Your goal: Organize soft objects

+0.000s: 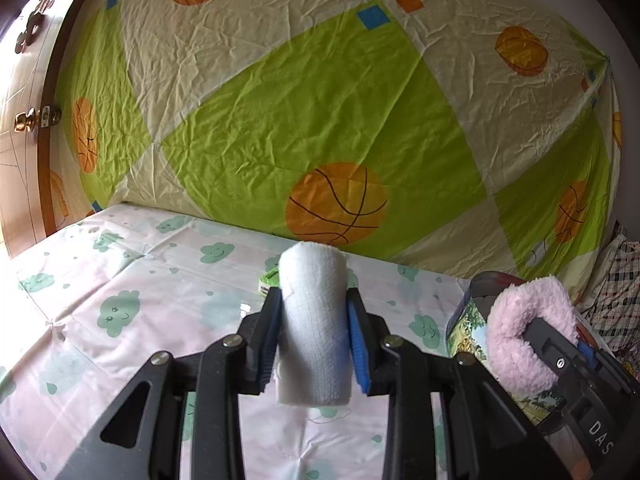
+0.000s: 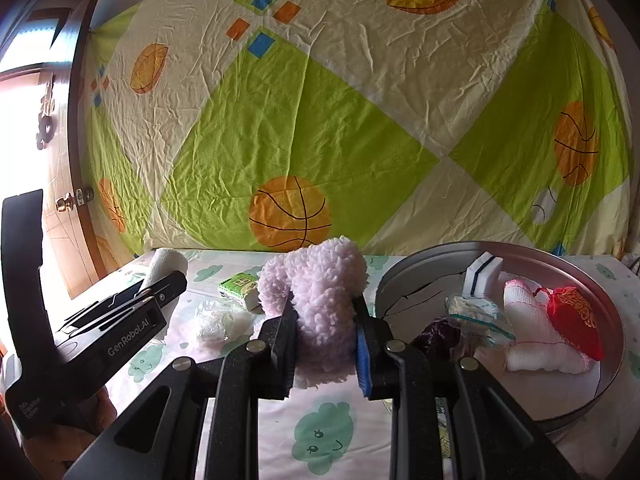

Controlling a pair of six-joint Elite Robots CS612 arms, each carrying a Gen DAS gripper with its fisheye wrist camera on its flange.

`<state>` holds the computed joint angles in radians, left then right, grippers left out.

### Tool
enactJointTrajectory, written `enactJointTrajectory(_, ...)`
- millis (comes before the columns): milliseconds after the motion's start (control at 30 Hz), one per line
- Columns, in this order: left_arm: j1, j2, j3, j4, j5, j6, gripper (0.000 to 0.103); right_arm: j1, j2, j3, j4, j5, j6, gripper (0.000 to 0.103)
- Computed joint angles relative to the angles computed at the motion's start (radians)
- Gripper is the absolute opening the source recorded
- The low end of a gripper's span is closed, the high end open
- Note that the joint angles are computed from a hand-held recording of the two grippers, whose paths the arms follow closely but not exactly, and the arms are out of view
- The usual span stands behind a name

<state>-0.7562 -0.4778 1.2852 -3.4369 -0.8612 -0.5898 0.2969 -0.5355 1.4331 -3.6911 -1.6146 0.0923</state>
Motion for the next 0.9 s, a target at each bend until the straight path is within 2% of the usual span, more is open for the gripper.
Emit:
enactJointTrajectory(367,-0.028,0.002,-0.012,0.012,0.017,-0.019,0.03,-0.017,-0.016,0.035,-0.027,-0.007,-0.022,0.026)
enactJointTrajectory(900,-0.064,0.027,-0.093,0.049,-0.031,-0.024,0.03,-0.061,-0.043,0.09,-0.073,0.001,-0.011,0.026)
